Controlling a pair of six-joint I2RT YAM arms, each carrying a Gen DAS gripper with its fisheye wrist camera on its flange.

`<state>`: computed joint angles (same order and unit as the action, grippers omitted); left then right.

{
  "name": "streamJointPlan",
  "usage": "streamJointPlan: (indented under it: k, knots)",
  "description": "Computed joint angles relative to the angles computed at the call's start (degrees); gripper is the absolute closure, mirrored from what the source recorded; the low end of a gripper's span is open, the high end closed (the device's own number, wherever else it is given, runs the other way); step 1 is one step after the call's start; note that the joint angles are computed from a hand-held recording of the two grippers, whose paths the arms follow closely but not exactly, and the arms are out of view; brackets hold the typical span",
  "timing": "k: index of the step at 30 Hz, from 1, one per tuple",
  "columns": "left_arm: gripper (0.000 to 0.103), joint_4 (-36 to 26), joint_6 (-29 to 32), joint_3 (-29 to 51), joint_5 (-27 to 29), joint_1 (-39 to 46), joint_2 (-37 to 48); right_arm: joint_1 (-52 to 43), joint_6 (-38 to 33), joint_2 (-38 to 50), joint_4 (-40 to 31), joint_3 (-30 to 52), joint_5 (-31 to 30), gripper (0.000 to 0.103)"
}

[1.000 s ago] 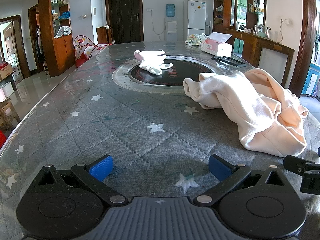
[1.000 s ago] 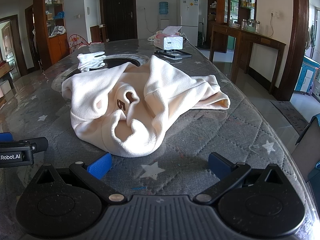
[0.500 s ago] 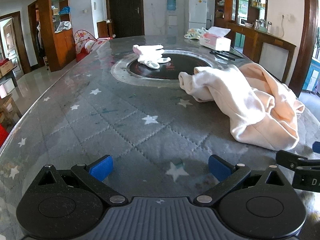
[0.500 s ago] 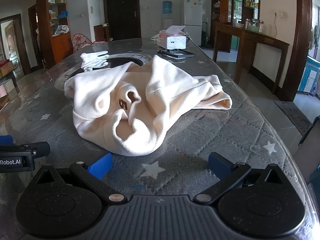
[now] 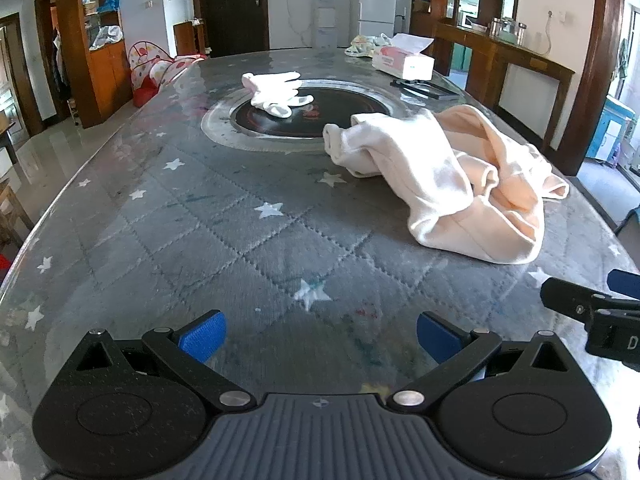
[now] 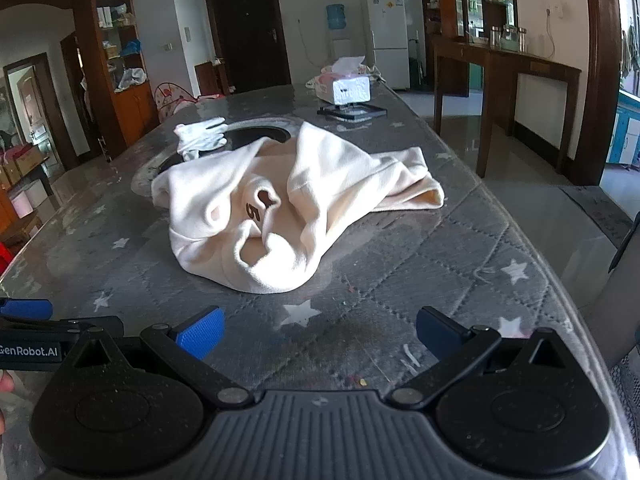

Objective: Fold clothes
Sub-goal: 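Move both tools toward the crumpled cream sweatshirt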

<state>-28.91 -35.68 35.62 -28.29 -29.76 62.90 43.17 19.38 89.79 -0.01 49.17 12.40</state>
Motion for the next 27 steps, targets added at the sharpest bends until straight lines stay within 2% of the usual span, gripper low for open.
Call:
streamJointPlan:
  k: [7,14,27]
  knots:
    - [0.0,-6.14,-1.87,3.13,-1.43,-3.58,-1.29,0.4,-0.1,-3.78,-1.54,-1.61,0.26,0.0]
    - [0.0,-9.61,-2.26,5.26,-2.53,-5.97,-2.33,0.95,-1.38,-7.08,-2.08,-2.77,0.73,0.0]
    - [0.0,-14.69,4.91,11.12,-0.94,-2.92,-2.61,1.36,-3.6,-8.9,-2.85,-2.39,0.12,0.0]
